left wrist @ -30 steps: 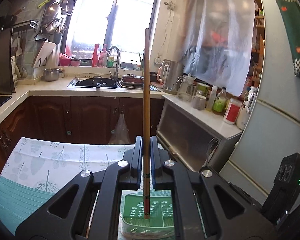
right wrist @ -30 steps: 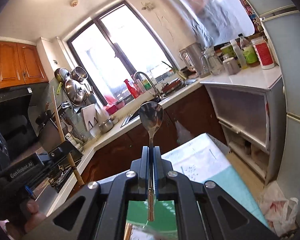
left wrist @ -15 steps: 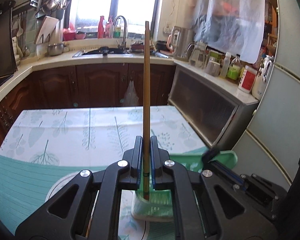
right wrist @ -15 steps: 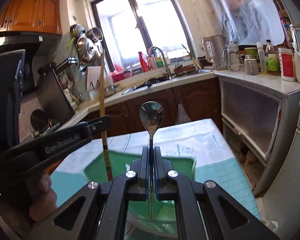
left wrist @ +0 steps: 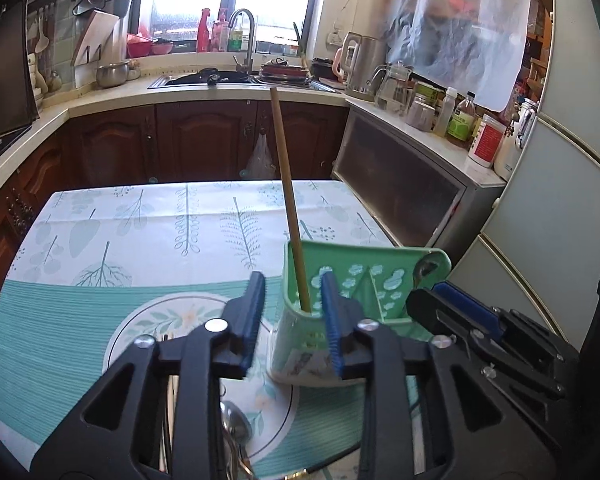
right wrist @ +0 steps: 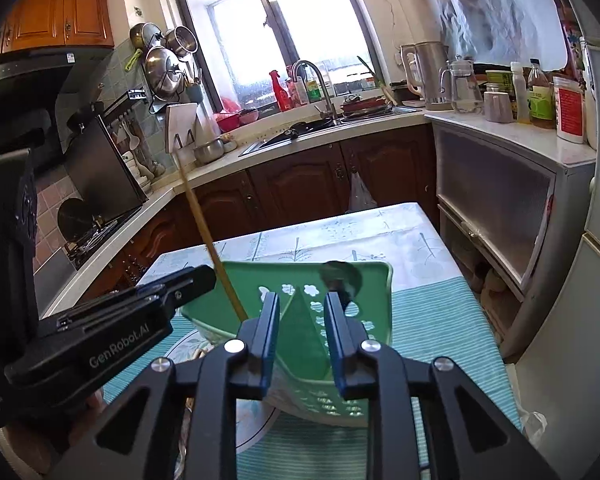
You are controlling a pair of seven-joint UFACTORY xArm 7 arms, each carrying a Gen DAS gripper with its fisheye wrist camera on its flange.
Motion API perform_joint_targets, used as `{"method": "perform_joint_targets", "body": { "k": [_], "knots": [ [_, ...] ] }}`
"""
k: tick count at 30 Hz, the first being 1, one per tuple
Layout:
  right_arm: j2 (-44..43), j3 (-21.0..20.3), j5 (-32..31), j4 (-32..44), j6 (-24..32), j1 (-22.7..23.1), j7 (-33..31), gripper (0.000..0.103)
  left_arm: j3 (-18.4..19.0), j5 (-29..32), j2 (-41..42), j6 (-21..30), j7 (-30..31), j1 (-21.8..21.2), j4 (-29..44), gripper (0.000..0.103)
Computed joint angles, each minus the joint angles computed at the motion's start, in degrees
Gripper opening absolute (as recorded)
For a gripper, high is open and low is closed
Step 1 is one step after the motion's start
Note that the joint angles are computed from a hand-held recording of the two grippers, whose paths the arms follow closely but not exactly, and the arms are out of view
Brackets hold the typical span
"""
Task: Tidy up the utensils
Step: 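Move both tools back over the utensil pile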
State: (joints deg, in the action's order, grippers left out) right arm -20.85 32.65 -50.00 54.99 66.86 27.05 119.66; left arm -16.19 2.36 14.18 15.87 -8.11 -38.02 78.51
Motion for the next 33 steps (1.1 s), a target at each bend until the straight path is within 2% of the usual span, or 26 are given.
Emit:
{"method": "perform_joint_targets", "body": {
  "k": [1,5,11,17,21,25,31,33],
  "knots": [
    [0.1,0.1,0.2,0.3,0.3,0.1,-0.1,0.025,-0.3,-0.7,-1.3,0.2,0.4,0.5,-1.3,0.035],
    [1.8,1.1,0.8,2.9,3.3,0.7,-0.4,0.027,-1.8,-5.9,-5.9,3.2,4.0,3.0,-4.7,0.038],
    [4.6,1.2,1.3,6.6,7.0,3.1,-0.3,0.027,-0.4,-10.6,-13.4,8.2,7.7,5.2,-10.9,0.041],
    [7.5,0.4,1.0,9.4,8.7,6.3,1.5,0.028,2.1,-9.7,-19.4,14.2,7.7,8.2,-16.2,0.041],
    [9.2,-1.1,1.5,10.7,7.0,8.2,1.7,0.028,3.7,-8.4,-22.6,17.0,8.4,10.7,-19.4,0.041],
    [12.1,-3.0,2.0,12.7,3.9,9.7,0.7,0.028,5.3,-10.7,-22.2,20.2,11.2,12.4,-19.1,0.041],
    [17.0,-6.5,3.1,16.0,-1.3,12.0,-2.1,0.028,6.1,-15.9,-16.8,31.4,19.5,14.2,-13.6,0.041],
    [18.8,-7.7,3.8,17.3,-2.8,12.8,-3.4,0.028,5.9,-17.0,-14.8,34.4,22.1,14.7,-12.0,0.038]
  ]
}}
